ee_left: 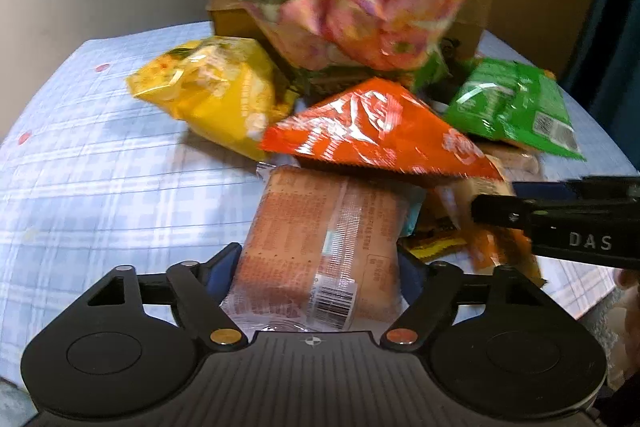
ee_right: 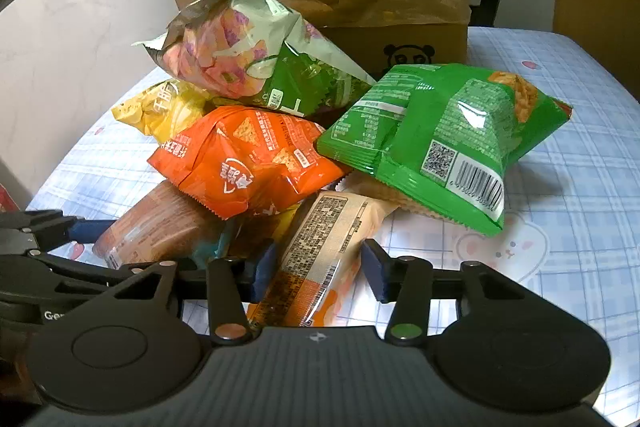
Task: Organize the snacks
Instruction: 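Lower the left tool onto the wrapped bread while the right tool grasps the striped snack bar, then lift the wrapped bread with the left tool while the right tool lifts the snack bar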
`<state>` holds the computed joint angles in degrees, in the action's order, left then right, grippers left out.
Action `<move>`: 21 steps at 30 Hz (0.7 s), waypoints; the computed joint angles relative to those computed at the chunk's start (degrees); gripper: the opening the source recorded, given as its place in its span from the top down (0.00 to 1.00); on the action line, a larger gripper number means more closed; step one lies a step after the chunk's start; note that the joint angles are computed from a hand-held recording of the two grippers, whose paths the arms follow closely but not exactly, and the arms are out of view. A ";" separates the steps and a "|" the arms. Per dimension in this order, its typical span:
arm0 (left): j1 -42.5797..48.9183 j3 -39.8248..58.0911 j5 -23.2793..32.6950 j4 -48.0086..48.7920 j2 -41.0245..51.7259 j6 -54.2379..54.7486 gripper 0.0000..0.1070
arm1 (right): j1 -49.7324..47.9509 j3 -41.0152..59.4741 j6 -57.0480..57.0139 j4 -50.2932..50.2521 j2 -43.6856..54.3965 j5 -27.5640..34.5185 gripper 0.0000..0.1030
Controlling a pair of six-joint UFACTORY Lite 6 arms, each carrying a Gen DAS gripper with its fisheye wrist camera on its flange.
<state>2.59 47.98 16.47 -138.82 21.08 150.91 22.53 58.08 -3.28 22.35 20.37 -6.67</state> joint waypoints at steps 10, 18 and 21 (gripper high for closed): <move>1.36 0.51 0.54 -1.68 0.93 -0.74 0.26 | -0.08 0.22 -11.21 12.00 0.05 -0.41 0.52; 3.18 -0.84 2.06 4.17 -0.35 -7.70 0.28 | -1.09 -1.70 11.36 -9.04 0.84 -2.81 0.50; 4.94 -0.47 3.04 11.98 -0.39 -15.79 0.28 | -1.85 -2.38 19.20 -16.36 0.11 -2.56 0.51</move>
<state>7.53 47.51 19.51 -126.84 20.68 135.12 20.68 55.71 15.92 6.00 20.47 -9.24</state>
